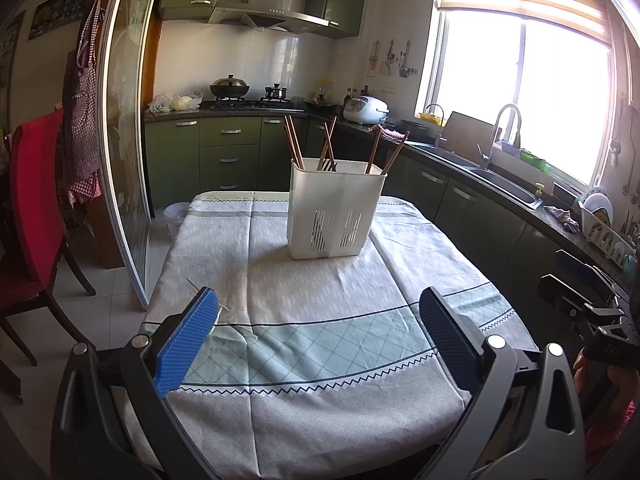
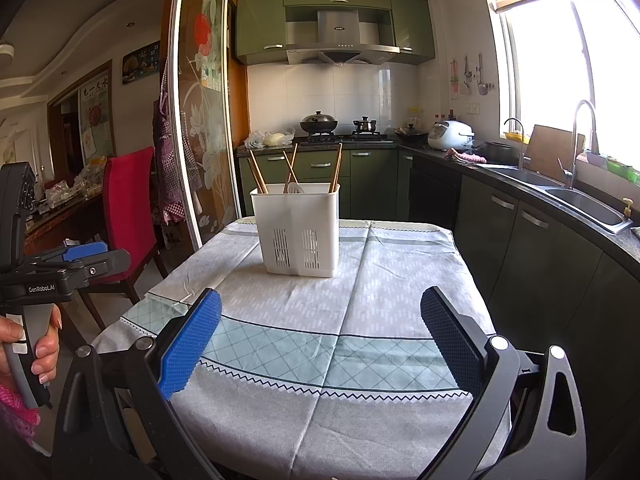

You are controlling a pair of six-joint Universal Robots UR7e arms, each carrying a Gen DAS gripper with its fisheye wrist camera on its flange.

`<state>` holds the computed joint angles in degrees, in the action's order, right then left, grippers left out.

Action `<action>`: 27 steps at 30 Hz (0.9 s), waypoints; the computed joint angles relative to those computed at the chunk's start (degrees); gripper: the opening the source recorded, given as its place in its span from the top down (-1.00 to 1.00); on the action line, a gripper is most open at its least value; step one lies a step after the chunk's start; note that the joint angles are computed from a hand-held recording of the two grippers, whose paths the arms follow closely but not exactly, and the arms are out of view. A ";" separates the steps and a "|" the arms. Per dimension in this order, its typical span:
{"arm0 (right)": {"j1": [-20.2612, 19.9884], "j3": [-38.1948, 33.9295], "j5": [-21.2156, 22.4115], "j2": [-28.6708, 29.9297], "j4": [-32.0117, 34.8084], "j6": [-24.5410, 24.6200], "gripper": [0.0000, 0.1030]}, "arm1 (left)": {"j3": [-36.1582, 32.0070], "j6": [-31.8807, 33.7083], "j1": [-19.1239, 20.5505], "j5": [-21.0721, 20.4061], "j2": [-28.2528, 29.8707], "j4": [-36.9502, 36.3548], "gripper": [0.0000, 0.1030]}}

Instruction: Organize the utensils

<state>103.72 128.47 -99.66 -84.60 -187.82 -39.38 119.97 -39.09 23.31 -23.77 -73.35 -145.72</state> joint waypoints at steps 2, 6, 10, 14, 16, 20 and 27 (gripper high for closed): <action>0.01 -0.04 -0.04 0.13 -0.03 0.01 -0.91 | 0.00 0.01 0.00 -0.03 -0.02 0.01 -0.86; -0.10 -0.08 0.06 0.24 0.10 -0.01 -0.91 | 0.02 -0.10 0.03 -0.11 0.04 0.01 -0.86; -0.36 -0.02 0.41 0.42 0.04 -0.02 -0.91 | 0.05 0.05 0.01 -0.09 0.00 -0.15 -0.86; -0.37 -0.06 0.40 0.48 0.07 -0.02 -0.91 | 0.05 0.16 0.02 -0.10 0.02 -0.34 -0.86; -0.37 -0.07 0.39 0.50 0.07 -0.02 -0.91 | 0.04 0.23 -0.01 -0.04 0.13 -0.49 -0.86; -0.42 -0.05 0.43 0.59 -0.05 -0.11 -0.91 | -0.32 0.65 -0.11 0.46 0.40 0.30 -0.86; -0.52 -0.04 0.52 0.67 -0.01 -0.15 -0.91 | -0.61 -0.51 -0.36 1.54 0.41 0.75 -0.86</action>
<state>103.20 128.43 -99.15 -83.92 -187.83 -39.53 119.37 -39.60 22.95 -22.23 -72.94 -144.97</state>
